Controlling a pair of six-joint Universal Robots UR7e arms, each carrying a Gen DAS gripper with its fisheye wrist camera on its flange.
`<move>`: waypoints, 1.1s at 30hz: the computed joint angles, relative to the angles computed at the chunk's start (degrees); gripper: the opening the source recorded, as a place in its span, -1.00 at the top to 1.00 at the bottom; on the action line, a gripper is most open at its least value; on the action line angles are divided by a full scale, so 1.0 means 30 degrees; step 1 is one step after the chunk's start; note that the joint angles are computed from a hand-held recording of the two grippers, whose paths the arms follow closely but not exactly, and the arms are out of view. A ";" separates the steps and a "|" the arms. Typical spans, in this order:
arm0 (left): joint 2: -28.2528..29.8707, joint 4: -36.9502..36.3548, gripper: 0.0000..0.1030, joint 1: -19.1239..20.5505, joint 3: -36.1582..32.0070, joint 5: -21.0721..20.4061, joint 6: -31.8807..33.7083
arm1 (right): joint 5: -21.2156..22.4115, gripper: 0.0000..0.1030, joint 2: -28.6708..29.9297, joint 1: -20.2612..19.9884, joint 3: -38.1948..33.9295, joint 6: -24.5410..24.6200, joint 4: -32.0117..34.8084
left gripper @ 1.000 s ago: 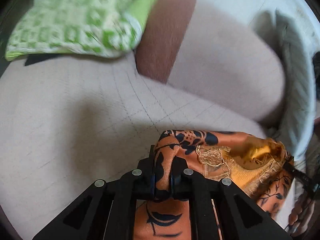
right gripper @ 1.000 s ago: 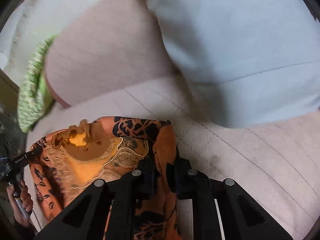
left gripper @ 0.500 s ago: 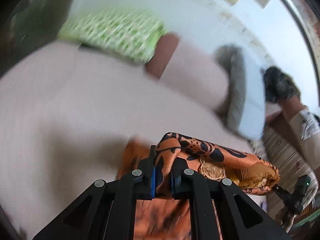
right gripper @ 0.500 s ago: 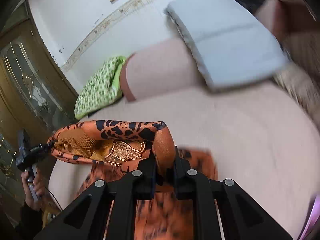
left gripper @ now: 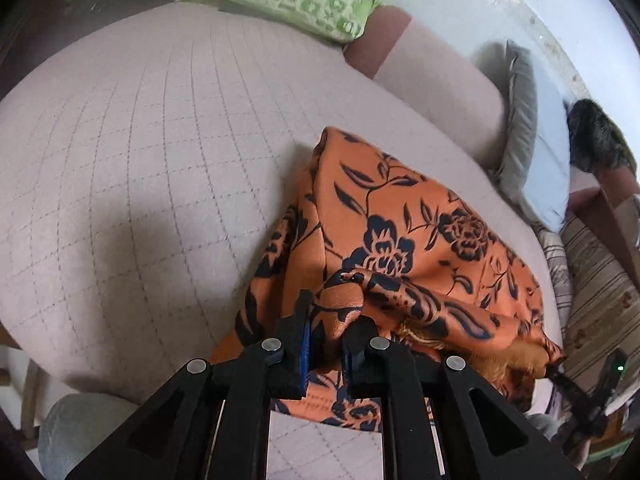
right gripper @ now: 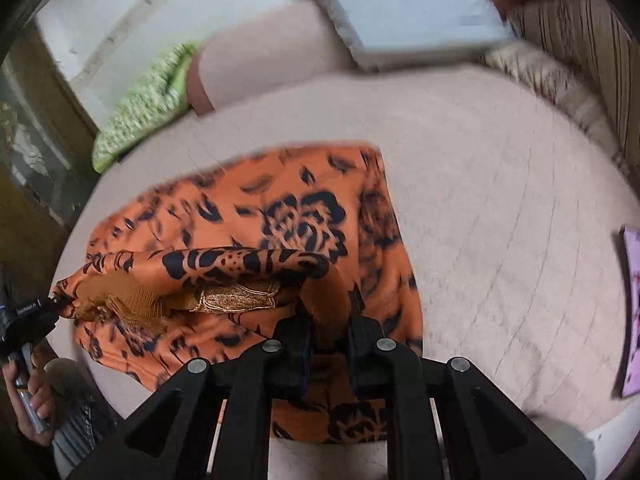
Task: Fold small clothes
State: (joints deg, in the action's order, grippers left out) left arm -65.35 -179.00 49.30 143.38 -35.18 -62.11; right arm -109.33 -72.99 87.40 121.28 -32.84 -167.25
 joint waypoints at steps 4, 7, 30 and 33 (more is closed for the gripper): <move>-0.0038 0.0971 0.69 -0.0408 0.0085 -0.0259 -0.1615 | -0.1046 0.61 0.0026 0.0307 0.0489 -0.0341 -0.1445; -0.0491 -0.0263 0.64 -0.0299 0.0580 -0.1684 -0.1996 | -0.1632 0.45 -0.0141 0.0196 0.0300 0.1013 0.0482; -0.0654 0.6584 0.06 -0.0993 -0.0722 -0.1497 -0.4542 | 0.1761 0.05 -0.1213 -0.1492 0.0190 0.5006 0.4271; -0.0221 0.5817 0.53 -0.1073 -0.0472 -0.0894 -0.4894 | 0.2081 0.62 -0.1186 -0.1753 0.0117 0.5031 0.4709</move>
State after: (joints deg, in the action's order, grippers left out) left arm -66.01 -161.54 46.08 141.96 -37.86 -76.79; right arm -103.09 -76.55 82.14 121.63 -17.75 -153.13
